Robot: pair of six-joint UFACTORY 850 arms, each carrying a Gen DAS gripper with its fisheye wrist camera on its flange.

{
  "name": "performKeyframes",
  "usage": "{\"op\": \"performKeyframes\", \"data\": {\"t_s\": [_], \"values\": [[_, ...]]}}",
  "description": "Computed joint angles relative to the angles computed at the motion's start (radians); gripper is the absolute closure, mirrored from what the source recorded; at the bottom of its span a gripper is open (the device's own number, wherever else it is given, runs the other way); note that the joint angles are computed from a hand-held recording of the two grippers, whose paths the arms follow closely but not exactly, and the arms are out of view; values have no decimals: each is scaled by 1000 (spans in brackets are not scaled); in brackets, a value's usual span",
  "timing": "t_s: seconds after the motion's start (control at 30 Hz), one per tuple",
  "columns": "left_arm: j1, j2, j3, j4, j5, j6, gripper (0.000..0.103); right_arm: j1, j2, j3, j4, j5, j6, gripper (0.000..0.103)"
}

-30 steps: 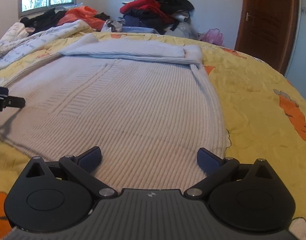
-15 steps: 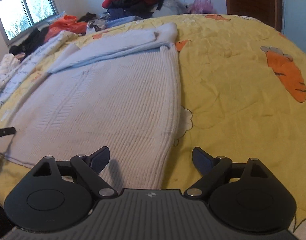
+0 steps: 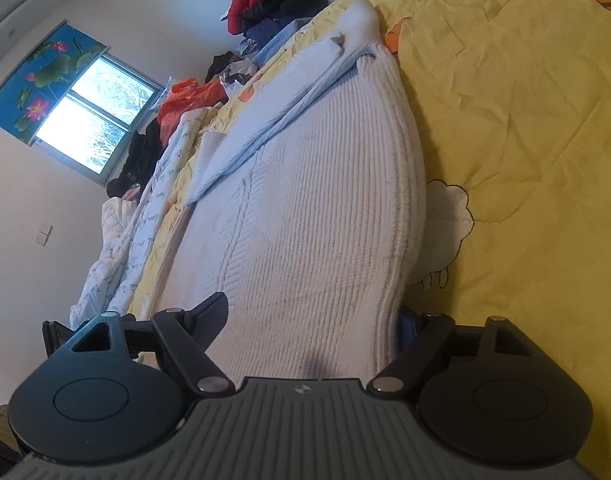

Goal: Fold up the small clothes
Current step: 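Grasp the sweater hem with both grippers, then lift the hem with both grippers, fold it toward the collar, release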

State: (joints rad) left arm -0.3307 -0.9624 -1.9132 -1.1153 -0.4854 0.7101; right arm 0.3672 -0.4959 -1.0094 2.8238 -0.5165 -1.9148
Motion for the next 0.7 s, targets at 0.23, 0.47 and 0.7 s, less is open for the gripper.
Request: {"op": "performKeyframes", "data": {"t_s": [0.23,0.47,0.7], "values": [[-12,1,6,-1,-11,74,28,-4,-4,13,18,7,-2,57],[-20,-2,-6,169,44,-64,82,-13,-32,-13,-45,-28,62,63],[-15,-6,-27,178,20,-42,92,-7,-22,-4,-2,-16,10,91]]}}
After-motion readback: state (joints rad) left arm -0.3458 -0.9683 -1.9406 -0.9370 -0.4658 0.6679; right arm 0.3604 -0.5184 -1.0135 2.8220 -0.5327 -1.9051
